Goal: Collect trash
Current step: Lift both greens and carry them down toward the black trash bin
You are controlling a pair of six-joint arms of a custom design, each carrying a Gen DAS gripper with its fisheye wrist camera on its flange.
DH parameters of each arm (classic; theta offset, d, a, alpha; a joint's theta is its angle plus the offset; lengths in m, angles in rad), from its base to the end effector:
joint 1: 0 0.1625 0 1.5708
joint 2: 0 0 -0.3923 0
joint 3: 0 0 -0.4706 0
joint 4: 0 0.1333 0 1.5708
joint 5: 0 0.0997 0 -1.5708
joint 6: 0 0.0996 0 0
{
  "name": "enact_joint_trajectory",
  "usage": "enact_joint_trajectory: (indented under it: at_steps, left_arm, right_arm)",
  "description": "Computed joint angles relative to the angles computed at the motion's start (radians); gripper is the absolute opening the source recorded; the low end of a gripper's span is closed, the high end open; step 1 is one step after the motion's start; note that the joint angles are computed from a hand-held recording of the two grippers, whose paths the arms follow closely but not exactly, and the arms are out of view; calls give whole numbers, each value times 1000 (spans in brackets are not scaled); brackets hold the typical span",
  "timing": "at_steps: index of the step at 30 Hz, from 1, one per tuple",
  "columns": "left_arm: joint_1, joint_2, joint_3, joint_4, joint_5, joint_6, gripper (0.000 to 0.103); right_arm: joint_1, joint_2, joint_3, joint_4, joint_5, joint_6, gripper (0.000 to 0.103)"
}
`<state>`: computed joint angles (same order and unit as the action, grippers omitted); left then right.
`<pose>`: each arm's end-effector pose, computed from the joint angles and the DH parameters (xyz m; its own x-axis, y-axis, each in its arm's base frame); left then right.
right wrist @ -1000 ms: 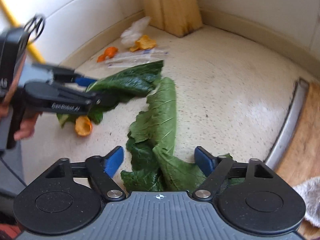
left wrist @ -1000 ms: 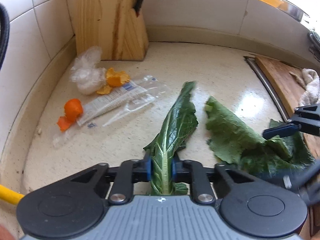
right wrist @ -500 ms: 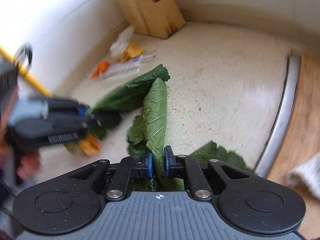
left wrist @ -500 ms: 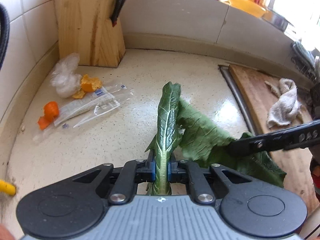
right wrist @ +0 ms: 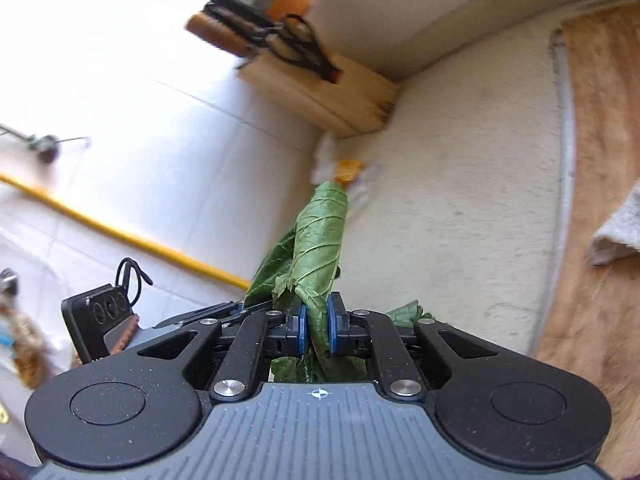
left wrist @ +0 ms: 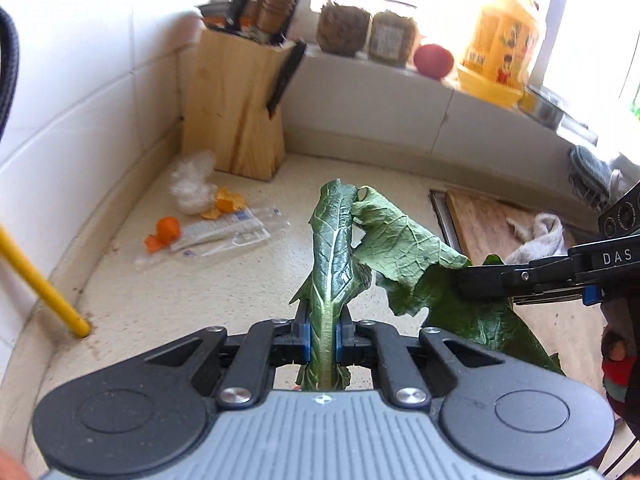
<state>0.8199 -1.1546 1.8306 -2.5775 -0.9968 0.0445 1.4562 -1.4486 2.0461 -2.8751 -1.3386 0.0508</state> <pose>-0.3046 -0.6010 0.1801 -0.7048 0.4744 -0.5275 0.6773 0.6710 -0.3015 0.0894 -0.5897 0.2782 -0.9782 0.0012 -0.2077 0.1368 0.7564 -0.6397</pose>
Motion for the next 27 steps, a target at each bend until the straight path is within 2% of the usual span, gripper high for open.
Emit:
enact_joint_trajectory:
  at_steps: [9, 14, 22, 27]
  left_arm:
    - [-48, -143, 130, -108, 91, -41, 8]
    - [-82, -238, 218, -115, 160, -106, 8]
    - [-161, -417, 370, -35, 329, -303, 8]
    - [-216, -549, 458, 122, 437, -508, 8]
  right_arm:
    - [56, 21, -50, 61, 63, -70, 14]
    - [93, 31, -77, 111, 87, -110, 14]
    - [150, 74, -114, 223, 124, -171, 14]
    - [186, 123, -157, 323, 155, -220, 14]
